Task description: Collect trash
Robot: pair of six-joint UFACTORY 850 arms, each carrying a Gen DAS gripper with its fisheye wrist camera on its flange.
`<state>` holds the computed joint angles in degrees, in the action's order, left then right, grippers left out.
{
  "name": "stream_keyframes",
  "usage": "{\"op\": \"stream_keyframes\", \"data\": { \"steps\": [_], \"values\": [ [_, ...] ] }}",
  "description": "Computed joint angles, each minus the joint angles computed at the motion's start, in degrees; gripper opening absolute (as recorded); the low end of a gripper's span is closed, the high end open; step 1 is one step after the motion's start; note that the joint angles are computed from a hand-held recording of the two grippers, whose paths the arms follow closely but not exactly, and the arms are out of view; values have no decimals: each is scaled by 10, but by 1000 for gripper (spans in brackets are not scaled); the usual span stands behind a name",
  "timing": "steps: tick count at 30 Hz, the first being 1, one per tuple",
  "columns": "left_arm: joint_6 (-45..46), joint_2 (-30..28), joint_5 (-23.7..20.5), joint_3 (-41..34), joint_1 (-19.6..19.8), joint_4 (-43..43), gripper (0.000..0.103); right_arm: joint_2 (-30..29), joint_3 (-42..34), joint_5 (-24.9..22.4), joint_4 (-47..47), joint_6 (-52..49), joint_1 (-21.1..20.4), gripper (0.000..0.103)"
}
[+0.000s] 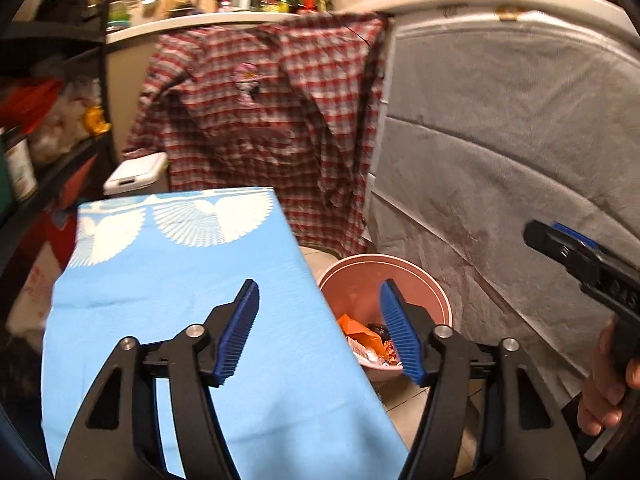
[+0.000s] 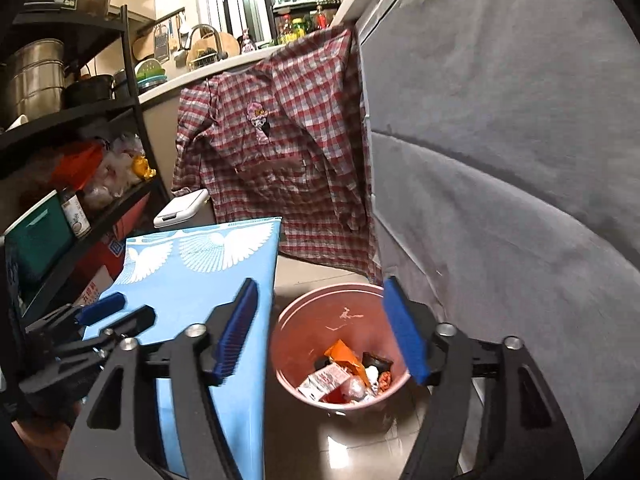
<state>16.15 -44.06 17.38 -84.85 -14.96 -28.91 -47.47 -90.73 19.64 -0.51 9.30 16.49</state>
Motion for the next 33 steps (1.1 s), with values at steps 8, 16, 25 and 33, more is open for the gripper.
{"op": "stream_keyframes", "data": {
  "steps": [8, 16, 25, 33],
  "values": [
    [46, 65, 74, 109, -26, -94, 88, 69, 128, 77, 138, -154, 18, 98],
    [39, 90, 101, 169, -52, -135, 94, 89, 183, 113, 174, -176, 26, 98],
    [54, 73, 85, 149, -54, -152, 95, 73, 168, 90, 198, -203, 24, 98],
    [79, 63, 87, 139, -61, -176, 95, 71, 165, 90, 209, -211, 22, 98]
  ]
}}
